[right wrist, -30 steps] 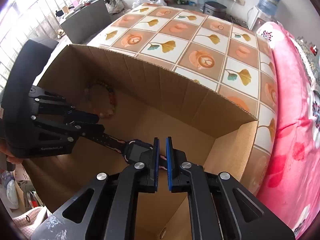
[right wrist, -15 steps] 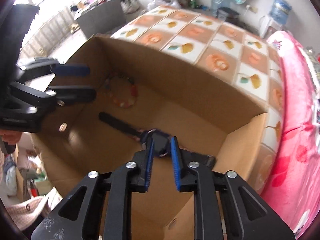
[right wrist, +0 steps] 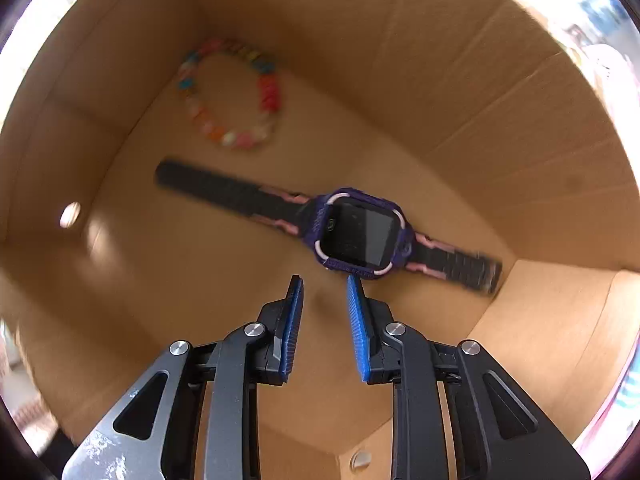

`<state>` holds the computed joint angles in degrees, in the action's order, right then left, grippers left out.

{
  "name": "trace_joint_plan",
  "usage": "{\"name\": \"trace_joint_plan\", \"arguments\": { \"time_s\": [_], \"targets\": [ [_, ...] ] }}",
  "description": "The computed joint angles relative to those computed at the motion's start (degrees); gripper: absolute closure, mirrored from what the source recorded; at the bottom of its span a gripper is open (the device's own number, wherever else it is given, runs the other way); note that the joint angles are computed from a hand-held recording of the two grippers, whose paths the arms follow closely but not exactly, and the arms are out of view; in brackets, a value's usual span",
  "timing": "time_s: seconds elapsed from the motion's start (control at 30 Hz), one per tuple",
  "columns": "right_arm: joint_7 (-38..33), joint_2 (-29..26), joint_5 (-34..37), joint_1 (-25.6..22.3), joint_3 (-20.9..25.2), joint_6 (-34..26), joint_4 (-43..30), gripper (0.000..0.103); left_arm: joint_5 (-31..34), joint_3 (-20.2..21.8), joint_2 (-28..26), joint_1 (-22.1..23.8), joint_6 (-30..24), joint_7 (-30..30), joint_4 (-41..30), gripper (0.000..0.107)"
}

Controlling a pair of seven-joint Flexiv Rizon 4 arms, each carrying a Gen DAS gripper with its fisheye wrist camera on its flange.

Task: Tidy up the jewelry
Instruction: 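Lower the watch into the box and open the right gripper, then withdraw the right gripper from the box back over the table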

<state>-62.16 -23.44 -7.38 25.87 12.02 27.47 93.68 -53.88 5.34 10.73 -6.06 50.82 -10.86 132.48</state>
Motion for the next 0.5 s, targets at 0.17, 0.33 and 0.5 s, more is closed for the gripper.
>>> {"name": "trace_joint_plan", "arguments": {
  "time_s": [0.17, 0.33, 0.5],
  "targets": [
    [3.73, -0.39, -0.23, 0.0, -0.85, 1.42, -0.38, 0.082, -3.39, 1.41, 1.26, 0.42, -0.09, 3.51, 2.81, 0.041],
    [5.79, 1.67, -1.38, -0.14, -0.89, 2.53, 1.07, 0.082, -5.58, 2.12, 2.71, 0.87, -0.55, 4.88, 4.89, 0.039],
    [9.51, 8.57, -4.58, 0.06, -0.52, 7.83, 6.03, 0.08, -5.33, 2.33, 4.69, 1.41, -0.16, 4.32, 6.98, 0.037]
  ]
}}
